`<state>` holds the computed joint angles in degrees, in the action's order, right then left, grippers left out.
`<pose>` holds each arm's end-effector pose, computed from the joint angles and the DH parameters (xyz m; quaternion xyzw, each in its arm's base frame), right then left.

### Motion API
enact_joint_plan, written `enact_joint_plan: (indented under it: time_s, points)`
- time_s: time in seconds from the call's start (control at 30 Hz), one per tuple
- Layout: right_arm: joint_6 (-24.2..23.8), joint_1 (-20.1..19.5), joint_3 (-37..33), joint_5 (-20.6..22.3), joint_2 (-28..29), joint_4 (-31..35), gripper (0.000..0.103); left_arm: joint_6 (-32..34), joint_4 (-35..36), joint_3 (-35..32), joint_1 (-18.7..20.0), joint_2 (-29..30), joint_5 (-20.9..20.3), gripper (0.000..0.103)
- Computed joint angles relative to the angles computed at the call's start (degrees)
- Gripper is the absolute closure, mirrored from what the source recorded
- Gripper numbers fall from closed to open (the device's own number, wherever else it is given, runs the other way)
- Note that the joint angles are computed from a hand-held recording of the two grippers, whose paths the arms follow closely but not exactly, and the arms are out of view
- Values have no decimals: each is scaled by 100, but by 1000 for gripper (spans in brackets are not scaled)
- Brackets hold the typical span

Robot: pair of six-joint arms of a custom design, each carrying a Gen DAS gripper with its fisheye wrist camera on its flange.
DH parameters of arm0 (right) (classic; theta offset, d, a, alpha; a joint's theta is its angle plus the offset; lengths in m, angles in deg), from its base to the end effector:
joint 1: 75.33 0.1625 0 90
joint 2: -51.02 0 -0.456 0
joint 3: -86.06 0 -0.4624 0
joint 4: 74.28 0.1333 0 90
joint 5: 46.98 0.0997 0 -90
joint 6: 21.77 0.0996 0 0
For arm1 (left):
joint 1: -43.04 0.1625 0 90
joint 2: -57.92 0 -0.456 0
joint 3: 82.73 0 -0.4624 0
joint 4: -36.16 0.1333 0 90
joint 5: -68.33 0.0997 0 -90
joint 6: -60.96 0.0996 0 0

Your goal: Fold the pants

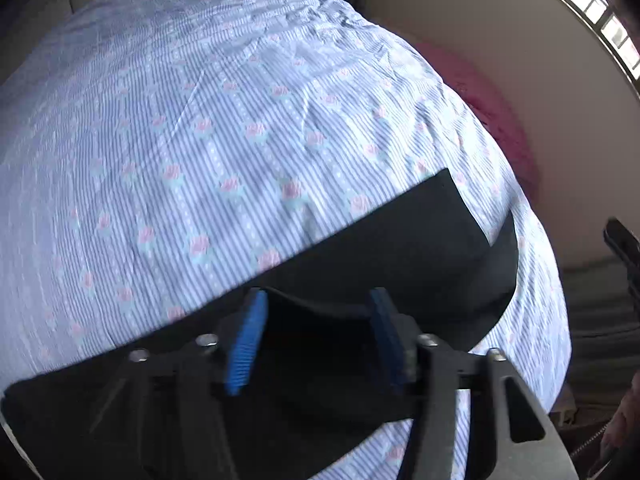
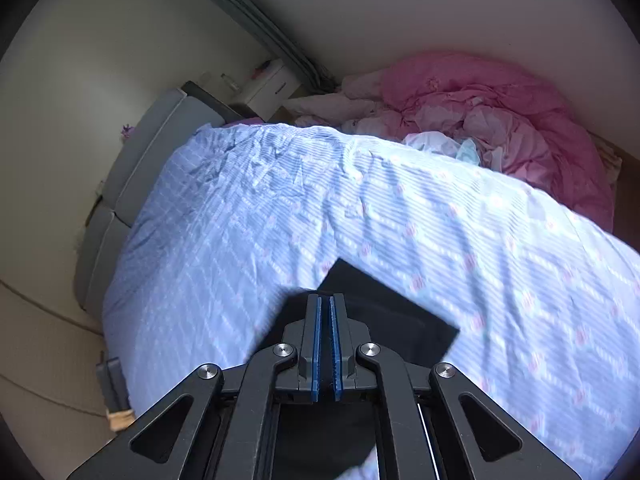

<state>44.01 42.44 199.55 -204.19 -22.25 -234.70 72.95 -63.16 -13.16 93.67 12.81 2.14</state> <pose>0.3116 -0.5026 0.3174 -0.3982 -0.7133 0.5380 0.2079 -0.3829 -0.7402 0.1801 0.4448 0.8624 0.0768 0.2292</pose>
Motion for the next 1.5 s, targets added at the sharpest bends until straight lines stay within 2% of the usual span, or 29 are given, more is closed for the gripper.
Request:
enact_joint_plan:
  time_s: [0.07, 0.1, 0.17, 0.23, 0.27, 0.33, 0.4, 0.5, 0.57, 0.7, 0.8, 1.0, 1.17, 1.23, 1.27, 1.33, 1.4, 1.5]
  points:
    - [-69, -193, -74, 102, -76, 112, 96, 243, -209, 51, -77, -34, -23, 28]
    - [-169, -246, -69, 127, -87, 25, 96, 452, -382, 128, -116, -100, -77, 24]
    - [-72, -250, -9, 44, -124, 144, 92, 836, -874, 393, -193, -307, -45, 14]
    - [-145, -292, 117, 120, -163, 56, 85, 1099, -1054, 595, -217, -484, -39, 14]
    - [79, -338, 222, 214, -232, 266, 77, 1260, -1112, 750, -216, -608, -19, 14]
    - [394, -464, 487, 501, -365, 455, 71, 1470, -1283, 1086, -208, -827, 89, 14]
    - [541, -590, 712, 782, -441, 521, 71, 1608, -1416, 1444, -173, -998, 369, 14]
    - [379, -775, 1022, 1094, -472, 321, 71, 1477, -1296, 1819, -55, -1197, 533, 14]
    - [189, -853, 1099, 1161, -436, 271, 71, 1206, -1070, 1926, 27, -1205, 557, 14]
    - [-397, -928, 1050, 1228, -254, 82, 71, 837, -1154, 2064, 38, -1188, 647, 14]
    - [-578, -1033, 1061, 1331, -219, -5, 71, 568, -1234, 2026, -15, -1126, 604, 14]
    - [-553, -1295, 1305, 1649, -317, -521, 70, 698, -1572, 2041, -197, -1141, 393, 14]
    - [-513, -1484, 1347, 1874, -314, -861, 63, 768, -1540, 2058, -238, -1217, 218, 14]
    - [-410, -1527, 1254, 1858, -283, -581, 67, 705, -1451, 2051, -231, -1237, 196, 14]
    - [-271, -1521, 1181, 1790, -280, -291, 81, 653, -1399, 2048, -225, -1248, 179, 14]
    - [73, -1478, 988, 1525, -264, 605, 94, 545, -1281, 2049, -217, -1282, 141, 14]
    - [104, -1421, 957, 1438, -274, 773, 96, 493, -1204, 2077, -215, -1322, 124, 14]
    - [155, -1302, 1095, 1346, -362, 532, 97, 505, -1161, 2173, -221, -1435, 83, 14]
